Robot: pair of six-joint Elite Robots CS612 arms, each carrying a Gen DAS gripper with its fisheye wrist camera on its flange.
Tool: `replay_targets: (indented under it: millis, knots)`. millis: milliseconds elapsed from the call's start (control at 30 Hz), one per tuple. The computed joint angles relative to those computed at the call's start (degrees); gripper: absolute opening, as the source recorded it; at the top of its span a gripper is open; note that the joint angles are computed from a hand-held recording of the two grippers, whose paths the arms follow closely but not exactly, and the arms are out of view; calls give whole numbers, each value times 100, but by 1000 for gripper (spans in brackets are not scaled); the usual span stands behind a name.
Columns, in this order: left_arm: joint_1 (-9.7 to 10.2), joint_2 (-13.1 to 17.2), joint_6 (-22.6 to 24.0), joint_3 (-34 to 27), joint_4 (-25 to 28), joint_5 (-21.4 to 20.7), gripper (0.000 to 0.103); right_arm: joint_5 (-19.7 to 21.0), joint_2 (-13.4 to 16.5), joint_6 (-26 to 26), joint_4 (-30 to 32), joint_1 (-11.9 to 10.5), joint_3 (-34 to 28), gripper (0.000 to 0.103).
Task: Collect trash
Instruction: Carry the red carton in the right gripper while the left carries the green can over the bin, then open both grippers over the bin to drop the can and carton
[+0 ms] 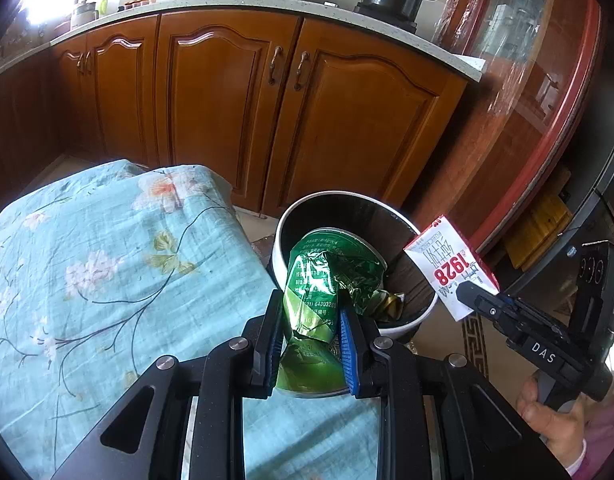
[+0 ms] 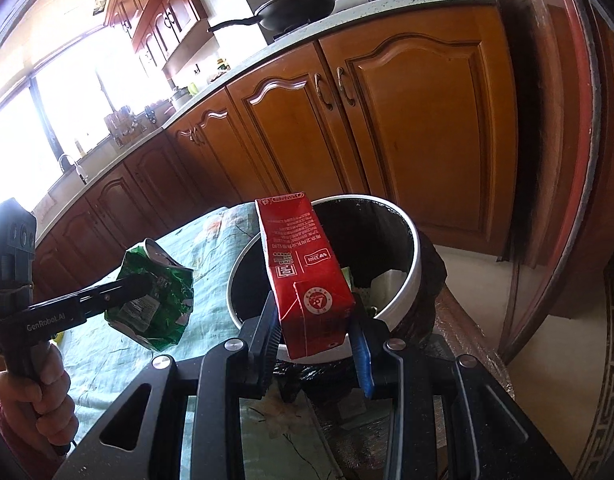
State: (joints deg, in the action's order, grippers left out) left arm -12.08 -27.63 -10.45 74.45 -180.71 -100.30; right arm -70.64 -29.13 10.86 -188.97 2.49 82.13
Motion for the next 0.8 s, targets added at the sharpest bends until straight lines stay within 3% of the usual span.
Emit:
replay_targets:
  millis: [800]
  knots:
    - [-182, 410, 12, -885, 688, 198, 24, -239, 136, -420, 521, 8, -511, 32]
